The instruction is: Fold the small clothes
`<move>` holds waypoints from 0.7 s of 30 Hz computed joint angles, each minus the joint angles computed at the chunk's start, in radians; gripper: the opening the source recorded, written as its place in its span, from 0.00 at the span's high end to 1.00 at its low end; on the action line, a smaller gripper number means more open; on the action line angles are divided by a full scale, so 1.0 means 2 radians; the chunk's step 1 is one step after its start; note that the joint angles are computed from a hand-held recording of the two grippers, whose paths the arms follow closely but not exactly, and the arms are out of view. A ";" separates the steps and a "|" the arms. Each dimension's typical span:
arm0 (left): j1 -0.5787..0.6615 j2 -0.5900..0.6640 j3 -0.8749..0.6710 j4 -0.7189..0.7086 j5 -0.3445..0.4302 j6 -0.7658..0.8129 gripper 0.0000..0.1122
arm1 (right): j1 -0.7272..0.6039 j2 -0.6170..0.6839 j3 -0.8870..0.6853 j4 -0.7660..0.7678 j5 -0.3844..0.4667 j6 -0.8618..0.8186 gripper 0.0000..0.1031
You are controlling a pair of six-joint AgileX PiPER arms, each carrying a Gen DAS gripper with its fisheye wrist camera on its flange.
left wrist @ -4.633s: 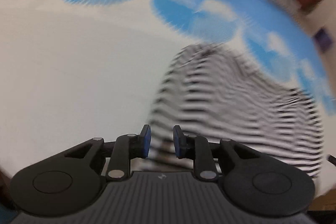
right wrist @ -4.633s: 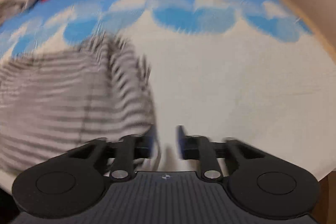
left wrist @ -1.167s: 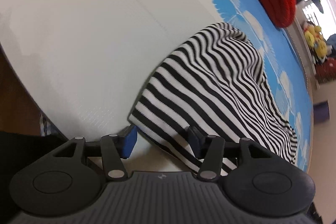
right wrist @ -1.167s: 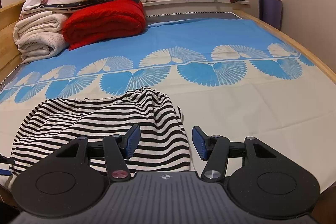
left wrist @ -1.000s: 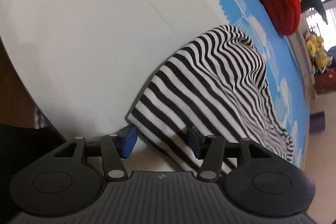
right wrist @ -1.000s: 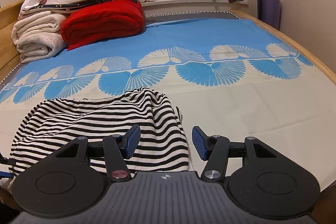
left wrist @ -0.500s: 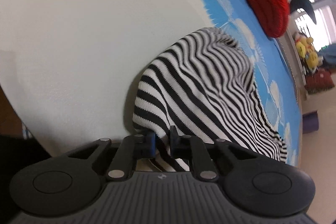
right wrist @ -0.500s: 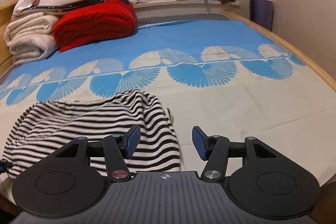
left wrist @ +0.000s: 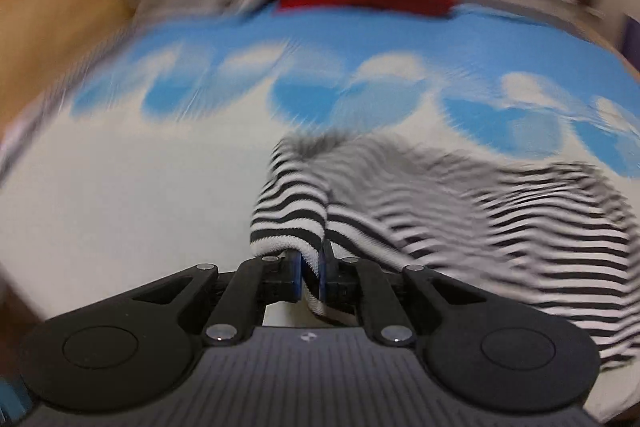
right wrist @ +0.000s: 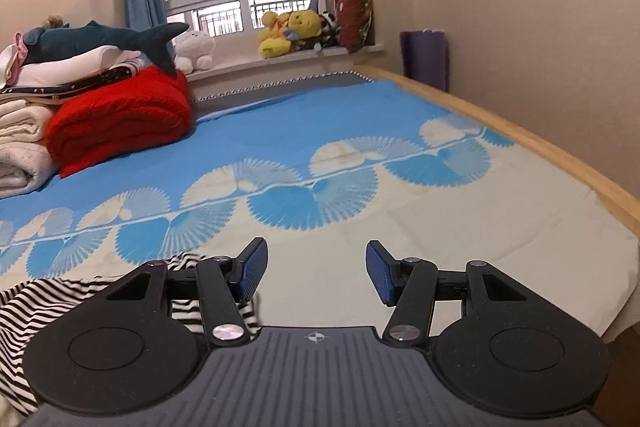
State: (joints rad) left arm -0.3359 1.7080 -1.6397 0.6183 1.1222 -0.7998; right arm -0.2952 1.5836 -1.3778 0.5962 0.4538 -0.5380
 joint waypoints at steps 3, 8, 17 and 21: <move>-0.092 0.051 -0.091 0.045 0.009 0.020 0.94 | -0.020 0.014 -0.017 0.032 0.014 -0.026 0.45; -0.214 0.131 -0.174 0.065 -0.054 0.063 0.94 | -0.057 0.037 -0.040 0.072 0.041 -0.065 0.45; -0.213 0.198 -0.229 -0.232 -0.088 0.284 0.80 | -0.111 0.094 -0.110 0.099 0.130 -0.030 0.45; -0.174 0.114 -0.148 -0.225 -0.100 0.275 0.76 | -0.113 0.110 -0.133 0.114 0.172 -0.026 0.45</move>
